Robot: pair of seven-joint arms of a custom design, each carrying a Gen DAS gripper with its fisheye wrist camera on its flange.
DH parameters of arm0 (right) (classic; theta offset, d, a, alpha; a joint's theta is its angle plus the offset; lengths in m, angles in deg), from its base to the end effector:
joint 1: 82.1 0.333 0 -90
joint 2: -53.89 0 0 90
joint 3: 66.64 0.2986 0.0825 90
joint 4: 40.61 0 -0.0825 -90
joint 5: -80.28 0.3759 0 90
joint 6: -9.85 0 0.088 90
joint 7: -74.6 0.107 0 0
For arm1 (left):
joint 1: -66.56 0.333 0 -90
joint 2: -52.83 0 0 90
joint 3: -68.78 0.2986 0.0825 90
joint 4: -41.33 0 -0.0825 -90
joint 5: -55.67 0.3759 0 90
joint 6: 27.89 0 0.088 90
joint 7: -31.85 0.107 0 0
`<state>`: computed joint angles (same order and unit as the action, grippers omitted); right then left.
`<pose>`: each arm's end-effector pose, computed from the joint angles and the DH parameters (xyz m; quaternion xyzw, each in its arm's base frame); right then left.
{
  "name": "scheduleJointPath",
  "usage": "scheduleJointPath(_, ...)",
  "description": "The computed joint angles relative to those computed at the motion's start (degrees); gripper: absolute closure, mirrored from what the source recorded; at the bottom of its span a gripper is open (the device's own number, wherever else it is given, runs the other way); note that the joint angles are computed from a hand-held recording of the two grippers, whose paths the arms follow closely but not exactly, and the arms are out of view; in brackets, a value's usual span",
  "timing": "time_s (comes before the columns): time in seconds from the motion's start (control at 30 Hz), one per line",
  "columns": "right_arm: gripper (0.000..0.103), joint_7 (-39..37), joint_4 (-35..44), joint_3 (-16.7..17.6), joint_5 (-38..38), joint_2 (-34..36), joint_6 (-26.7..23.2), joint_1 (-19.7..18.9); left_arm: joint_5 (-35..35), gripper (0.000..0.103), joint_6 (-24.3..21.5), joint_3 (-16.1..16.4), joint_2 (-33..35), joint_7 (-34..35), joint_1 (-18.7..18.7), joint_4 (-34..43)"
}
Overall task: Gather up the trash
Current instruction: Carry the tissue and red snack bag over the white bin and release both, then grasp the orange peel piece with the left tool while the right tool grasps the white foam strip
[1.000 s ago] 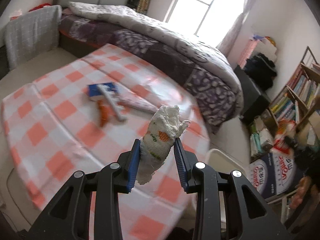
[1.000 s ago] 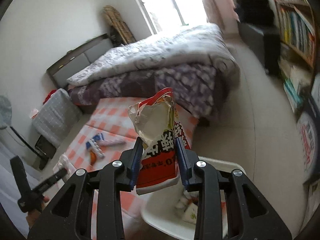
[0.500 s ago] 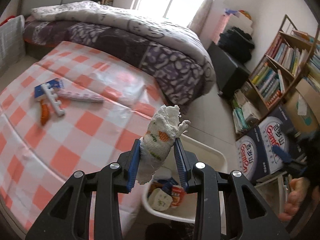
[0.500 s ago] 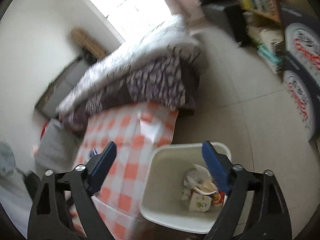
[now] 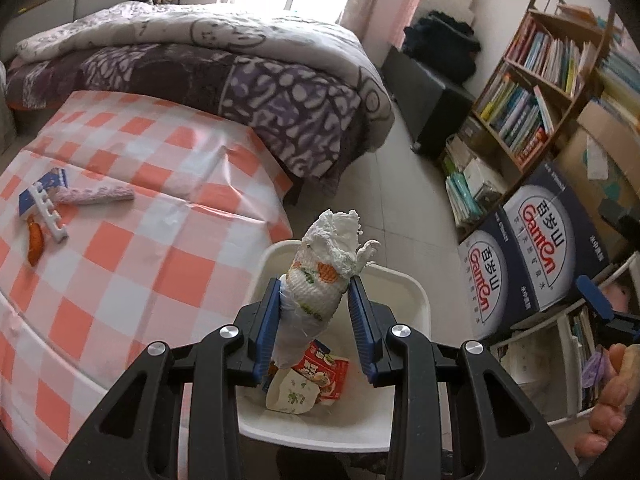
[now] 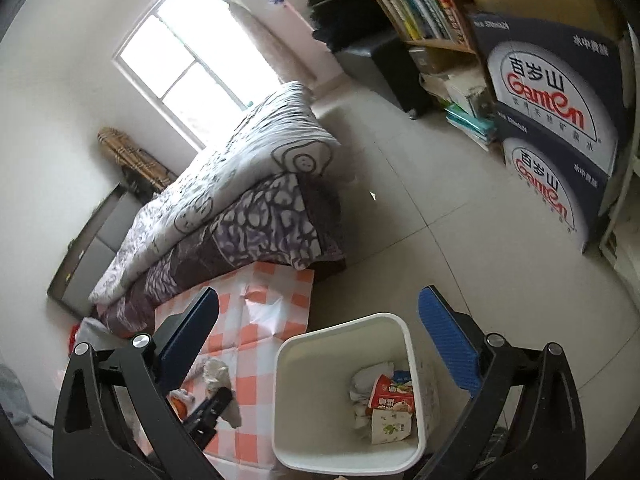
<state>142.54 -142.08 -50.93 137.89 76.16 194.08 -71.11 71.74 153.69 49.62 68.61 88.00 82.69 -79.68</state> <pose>0.6331 0.2025 0.4247 -0.5279 0.6914 -0.1061 0.4816 0.6114 -0.0467 0.3751 -0.7423 0.5453 -0.3428 0.1849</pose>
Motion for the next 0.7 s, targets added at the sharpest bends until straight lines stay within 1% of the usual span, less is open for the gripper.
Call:
scheduleJointPath(0.07, 0.007, -1.01, 0.33, 1.07, 0.88, 0.3, -0.3, -1.25, 0.17, 0.069, -1.06, -0.11, 1.09, 0.21, -0.56, 1.5)
scheduleJointPath(0.13, 0.007, -2.4, 0.29, 2.11, 2.08, 0.34, 0.46, -2.26, 0.19, 0.069, -1.75, 0.08, 1.73, 0.43, -1.31, 2.48)
scheduleJointPath(0.23, 0.007, -5.5, 0.26, 5.31, 5.18, 0.34, 2.3, -5.02, 0.34, 0.068, -2.59, 0.5, 2.46, 0.95, -2.73, 3.65)
scheduleJointPath(0.27, 0.007, -6.08, 0.15, 5.8, 5.73, 0.28, 2.82, -5.4, 0.31, 0.068, -2.79, 0.41, 2.73, 1.25, -3.05, 4.02)
scheduleJointPath(0.3, 0.007, -6.19, 0.01, 5.7, 5.86, 0.17, 3.42, -5.27, 0.33, 0.066, -3.06, 0.46, 2.97, 1.48, -3.46, 4.37)
scheduleJointPath(0.33, 0.007, -6.03, -0.17, 5.38, 5.65, 0.07, 3.94, -4.92, 0.2, 0.065, -3.41, 0.24, 3.22, 1.93, -3.57, 4.69)
scheduleJointPath(0.37, 0.007, -5.21, -0.4, 4.16, 4.89, -0.11, 4.29, -3.79, -0.05, 0.061, -3.91, -0.2, 3.46, 2.57, -3.5, 5.03)
scheduleJointPath(0.4, 0.007, -4.17, -0.67, 2.85, 3.93, -0.31, 4.49, -2.57, -0.04, 0.051, -4.37, 0.15, 3.46, 2.71, -4.06, 5.19)
scheduleJointPath(0.43, 0.007, -3.16, -0.96, 1.56, 2.82, -0.49, 4.81, -1.33, -0.26, 0.045, -4.18, 0.34, 3.32, 2.85, -4.31, 5.01)
scheduleJointPath(0.47, 0.007, -2.14, -1.2, 0.46, 1.68, -0.61, 5.13, -0.24, 0.01, 0.038, -3.33, 1.48, 2.75, 2.11, -5.31, 4.33)
scheduleJointPath(0.53, 0.007, -0.77, -1.73, -0.23, -0.15, -0.82, 5.91, 0.53, -0.1, 0.037, -2.52, 1.61, 2.15, 1.91, -5.24, 3.58)
scheduleJointPath(0.57, 0.007, 0.13, -1.92, -1.56, -1.14, -0.91, 6.49, 1.96, -0.27, 0.037, -2.29, 1.58, 1.54, 1.76, -4.91, 2.93)
scheduleJointPath(0.63, 0.007, 1.95, -2.33, -4.5, -2.83, -1.26, 6.82, 4.81, -0.25, 0.037, -1.83, 2.15, 0.57, 1.16, -4.85, 1.96)
scheduleJointPath(0.67, 0.007, 2.95, -2.41, -7.47, -3.81, -1.45, 6.8, 7.73, -0.42, 0.037, -1.49, 2.21, -0.09, 0.95, -4.45, 1.25)
scheduleJointPath(0.7, 0.007, 3.85, -2.53, -9.73, -4.76, -1.64, 6.54, 9.88, -0.71, 0.037, -1.14, 2.14, -0.87, 0.8, -3.84, 0.38)
